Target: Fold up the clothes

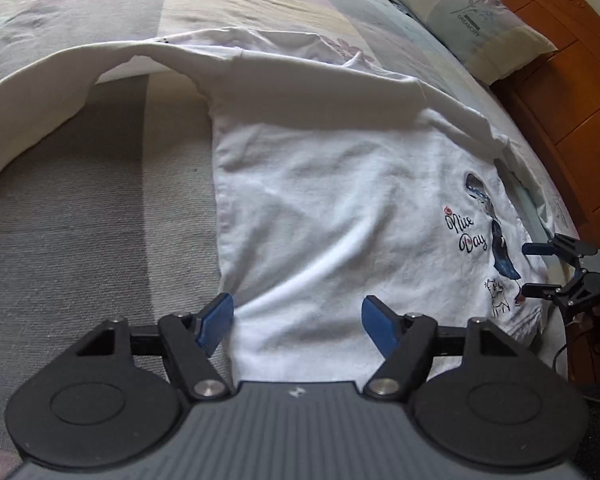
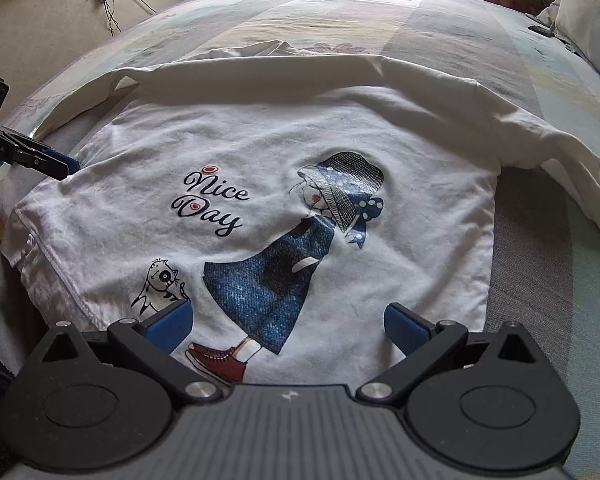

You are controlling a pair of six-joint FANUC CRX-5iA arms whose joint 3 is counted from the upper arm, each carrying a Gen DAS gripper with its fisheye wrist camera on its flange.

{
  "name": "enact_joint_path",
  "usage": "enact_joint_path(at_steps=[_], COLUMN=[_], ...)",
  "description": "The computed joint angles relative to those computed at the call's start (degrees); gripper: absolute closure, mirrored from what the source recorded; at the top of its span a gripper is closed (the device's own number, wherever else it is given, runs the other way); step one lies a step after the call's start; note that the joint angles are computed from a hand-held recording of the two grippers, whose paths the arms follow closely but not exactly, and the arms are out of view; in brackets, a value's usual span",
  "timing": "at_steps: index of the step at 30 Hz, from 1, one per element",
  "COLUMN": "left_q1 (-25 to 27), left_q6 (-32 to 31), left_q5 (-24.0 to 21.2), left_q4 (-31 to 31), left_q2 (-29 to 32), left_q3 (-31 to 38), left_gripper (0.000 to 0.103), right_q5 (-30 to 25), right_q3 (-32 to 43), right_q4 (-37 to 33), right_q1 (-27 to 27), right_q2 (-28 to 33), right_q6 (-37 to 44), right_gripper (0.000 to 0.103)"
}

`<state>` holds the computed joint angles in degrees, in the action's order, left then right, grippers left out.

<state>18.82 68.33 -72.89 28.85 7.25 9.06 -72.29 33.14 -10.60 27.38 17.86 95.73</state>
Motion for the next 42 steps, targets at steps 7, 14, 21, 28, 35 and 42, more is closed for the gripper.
enact_joint_path(at_steps=[7, 14, 21, 28, 35, 42], left_q1=[-6.0, -2.2, -4.5, -15.7, -14.4, -16.0], left_q6=[-9.0, -4.7, -3.4, 0.4, 4.8, 5.3], left_q5=[2.2, -2.4, 0.2, 9.5, 15.9, 14.3], left_q4=[-3.1, -4.6, -8.5, -17.7, -18.2, -22.3], left_q2=[-3.2, -10.0, -10.2, -0.8, -3.8, -1.1], left_q3=[-1.3, -8.9, -3.9, 4.7, -3.6, 3.6], left_gripper=[0.027, 0.023, 0.022, 0.02, 0.008, 0.008], right_q5=[5.7, 6.4, 9.9, 13.4, 18.1, 11.7], right_q3=[-4.7, -8.3, -12.2, -10.8, -22.4, -15.0], right_q4=[4.7, 7.6, 8.7, 10.7, 12.5, 11.7], right_q1=[3.6, 5.9, 5.8, 7.4, 6.7, 4.5], right_q2=[-3.1, -3.5, -6.2, -4.1, -11.8, -8.9], right_q6=[1.5, -0.7, -1.7, -3.6, -7.0, -6.7], right_gripper=[0.0, 0.0, 0.0, 0.0, 0.0, 0.0])
